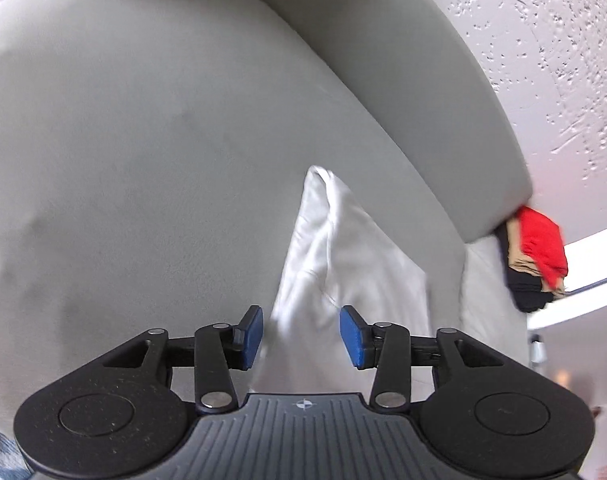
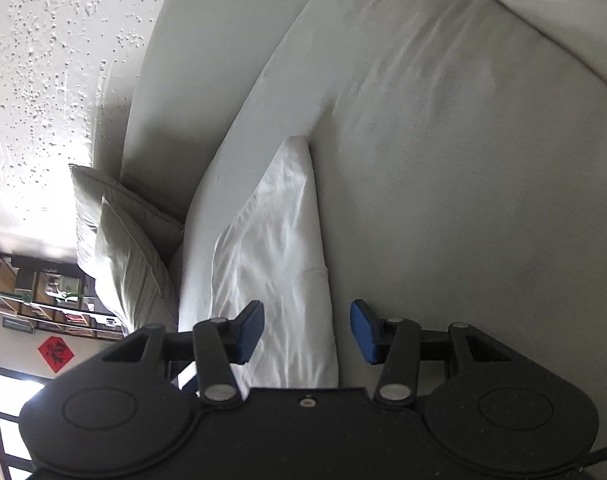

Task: Fold clothes
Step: 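Grasp the folded sweatshirt end with both grippers, then lift the folded sweatshirt with both grippers and carry it toward the clothes stack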

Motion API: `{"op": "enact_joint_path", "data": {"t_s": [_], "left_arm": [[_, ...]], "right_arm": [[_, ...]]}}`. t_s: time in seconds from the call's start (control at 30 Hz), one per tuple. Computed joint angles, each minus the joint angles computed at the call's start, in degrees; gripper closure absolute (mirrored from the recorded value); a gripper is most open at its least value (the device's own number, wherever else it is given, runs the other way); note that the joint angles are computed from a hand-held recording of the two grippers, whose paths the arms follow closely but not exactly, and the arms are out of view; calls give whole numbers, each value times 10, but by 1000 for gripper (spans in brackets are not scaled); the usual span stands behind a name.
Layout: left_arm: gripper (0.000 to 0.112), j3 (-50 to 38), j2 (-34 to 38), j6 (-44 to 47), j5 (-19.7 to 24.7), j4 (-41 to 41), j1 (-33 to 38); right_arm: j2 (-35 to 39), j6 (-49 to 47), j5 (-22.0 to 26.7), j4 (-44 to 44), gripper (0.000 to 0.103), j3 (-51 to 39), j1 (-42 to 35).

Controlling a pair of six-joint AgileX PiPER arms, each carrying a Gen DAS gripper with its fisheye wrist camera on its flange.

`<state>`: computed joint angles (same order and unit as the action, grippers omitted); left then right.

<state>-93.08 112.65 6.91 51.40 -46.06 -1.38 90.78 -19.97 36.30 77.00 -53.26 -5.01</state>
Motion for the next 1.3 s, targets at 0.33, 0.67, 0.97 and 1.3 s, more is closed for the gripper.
{"op": "enact_joint_path", "data": {"t_s": [0.33,0.67,0.97,1.3], "left_arm": [[70,-139,107,10,81,-2,-17],[79,-311,216,-27,121,16,-48],[102,-359,238,-86,109,51,-71],[107,-18,-96,-39,-180,276,-216]], "right_arm": [[57,48,45,-70,73,-75,-11],[172,15,60,1,79,-165,-11],[203,-9,-6,21,100,-194,17],[-63,46,-186,-174,99,-78,118]]}}
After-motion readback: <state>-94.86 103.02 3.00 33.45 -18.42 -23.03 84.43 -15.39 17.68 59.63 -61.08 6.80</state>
